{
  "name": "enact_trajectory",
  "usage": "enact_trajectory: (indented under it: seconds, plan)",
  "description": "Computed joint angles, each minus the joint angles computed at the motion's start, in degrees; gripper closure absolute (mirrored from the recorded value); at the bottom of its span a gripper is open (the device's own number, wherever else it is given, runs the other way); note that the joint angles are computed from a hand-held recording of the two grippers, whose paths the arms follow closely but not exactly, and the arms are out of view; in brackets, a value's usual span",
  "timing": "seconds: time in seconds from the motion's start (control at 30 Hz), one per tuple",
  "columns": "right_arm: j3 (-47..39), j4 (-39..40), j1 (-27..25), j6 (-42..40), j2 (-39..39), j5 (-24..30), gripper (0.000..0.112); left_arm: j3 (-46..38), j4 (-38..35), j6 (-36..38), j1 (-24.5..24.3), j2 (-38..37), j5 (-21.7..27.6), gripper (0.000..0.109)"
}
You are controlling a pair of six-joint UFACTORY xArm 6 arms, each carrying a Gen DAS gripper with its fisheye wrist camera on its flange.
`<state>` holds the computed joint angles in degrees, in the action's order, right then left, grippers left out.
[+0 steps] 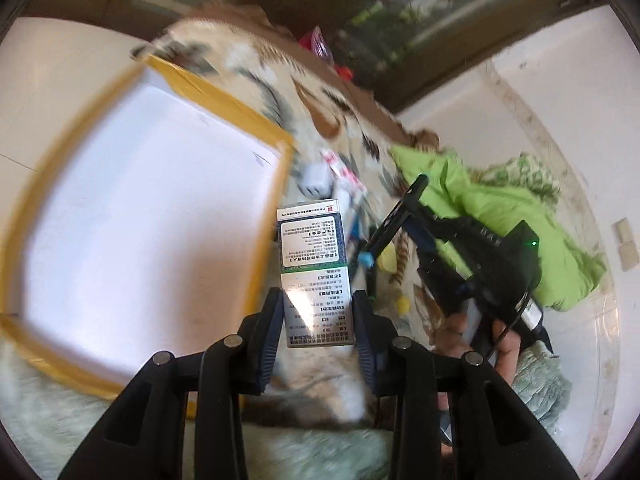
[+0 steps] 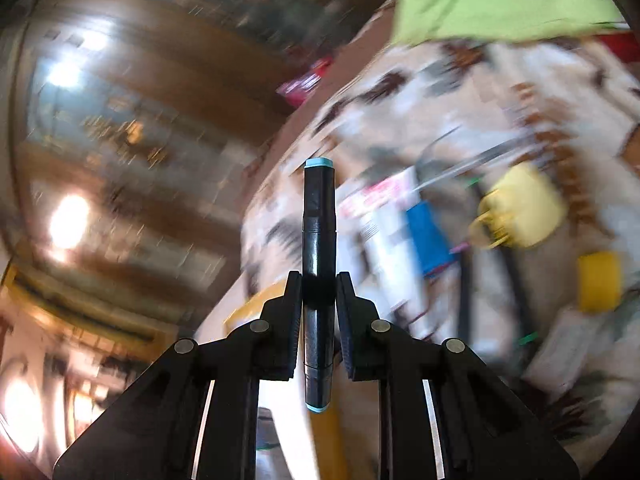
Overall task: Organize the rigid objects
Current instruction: 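Carry the marker to the tray with the right tool while the left grasps the green-white medicine box, then release the marker and the box in the tray, withdraw both tools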
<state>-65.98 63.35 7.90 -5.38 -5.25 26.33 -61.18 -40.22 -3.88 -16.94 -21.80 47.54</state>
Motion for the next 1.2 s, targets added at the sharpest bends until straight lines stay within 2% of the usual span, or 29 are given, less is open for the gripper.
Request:
enact_trajectory:
  seconds: [0.07,0.13,0.3,0.37,0.53,0.6,0.8,0.9,1.0,1.07,1.1,1.17,1.2]
  plan:
    - [-2.38,1.21,2.55,-4.06,0.69,4.30,0.096,1.91,1.45,0.21,2.59,-2.37,-0.29,0.074]
    - [-4.39,0.88,5.20,-5.80,1.36,7.39,0.096,3.82,6.24,-2.55,4.54,-2.91,-1.39,0.074]
    - [-10.18,-16.03,13.09,3.23,7.16,11.16,0.096,6.23,12.43,-6.78,6.67,-0.20,-3.15,0.074]
    - [-13.85,-23.86,15.04,8.14,11.41,15.38,0.096,7.11,15.98,-8.53,6.44,0.31,-3.52,0.074]
    - [-21.47,-33.80,16.07,13.23,19.05,22.43,0.096,8.99,25.73,-13.12,4.86,1.52,-5.20,0.074]
    - [-24.18,-38.08,16.60,14.94,21.34,24.14,0.096,10.23,25.83,-12.72,4.77,0.77,-6.46,0.074]
    - [-27.29,-39.53,17.62,14.85,23.77,26.53,0.096,12.37,30.98,-14.86,3.17,-0.98,-9.16,0.072]
    - [-28.62,-39.13,17.59,15.15,24.75,26.99,0.095,12.70,31.11,-14.82,3.14,-0.95,-9.78,0.070]
    - [-27.33,-36.99,16.97,13.63,23.49,26.90,0.095,13.39,29.74,-14.06,3.19,-1.64,-10.44,0.052]
    - [-24.66,-35.23,16.02,11.43,21.39,24.49,0.095,14.66,31.75,-15.83,2.82,-3.27,-12.48,0.047]
    - [-24.09,-34.49,15.74,10.81,20.64,23.51,0.094,15.47,31.57,-15.52,2.75,-4.44,-13.46,0.041]
    - [-21.86,-32.03,15.01,9.50,18.50,20.99,0.078,16.64,32.14,-15.97,2.61,-6.00,-14.56,0.037]
    - [-20.28,-30.89,14.66,9.25,17.23,19.05,0.065,17.15,32.84,-16.61,2.41,-6.78,-14.78,0.037]
